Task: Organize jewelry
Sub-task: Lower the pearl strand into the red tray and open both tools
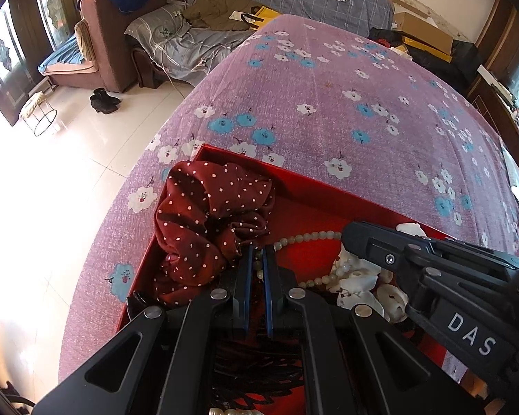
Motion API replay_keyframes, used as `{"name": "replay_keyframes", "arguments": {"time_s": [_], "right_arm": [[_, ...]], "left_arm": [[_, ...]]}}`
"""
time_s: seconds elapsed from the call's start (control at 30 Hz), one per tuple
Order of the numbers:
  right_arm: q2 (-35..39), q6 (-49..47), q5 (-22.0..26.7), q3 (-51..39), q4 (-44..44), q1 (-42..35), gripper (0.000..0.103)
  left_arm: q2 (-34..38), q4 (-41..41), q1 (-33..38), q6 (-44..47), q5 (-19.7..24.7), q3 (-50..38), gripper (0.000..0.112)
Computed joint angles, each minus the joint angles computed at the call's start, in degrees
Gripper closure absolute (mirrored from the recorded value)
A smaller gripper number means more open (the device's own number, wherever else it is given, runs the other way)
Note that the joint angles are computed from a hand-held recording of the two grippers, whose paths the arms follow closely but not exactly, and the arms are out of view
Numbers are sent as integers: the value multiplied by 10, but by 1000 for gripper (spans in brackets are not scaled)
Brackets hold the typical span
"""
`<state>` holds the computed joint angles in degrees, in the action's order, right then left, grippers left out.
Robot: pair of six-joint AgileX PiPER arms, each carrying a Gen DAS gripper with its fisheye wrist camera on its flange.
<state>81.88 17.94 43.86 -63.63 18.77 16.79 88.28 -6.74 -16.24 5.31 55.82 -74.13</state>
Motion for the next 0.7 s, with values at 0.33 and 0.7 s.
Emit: {"name": "replay_keyframes", "arguments": {"time_s": [0.33,0.7], "right_arm": [[10,-15,-2,7,25,-21,96],[19,-12,-2,6,29,-20,96]], "left_arm": [[5,5,-7,-4,-10,6,107],[10,7,-9,-6,-15,7,107]]}}
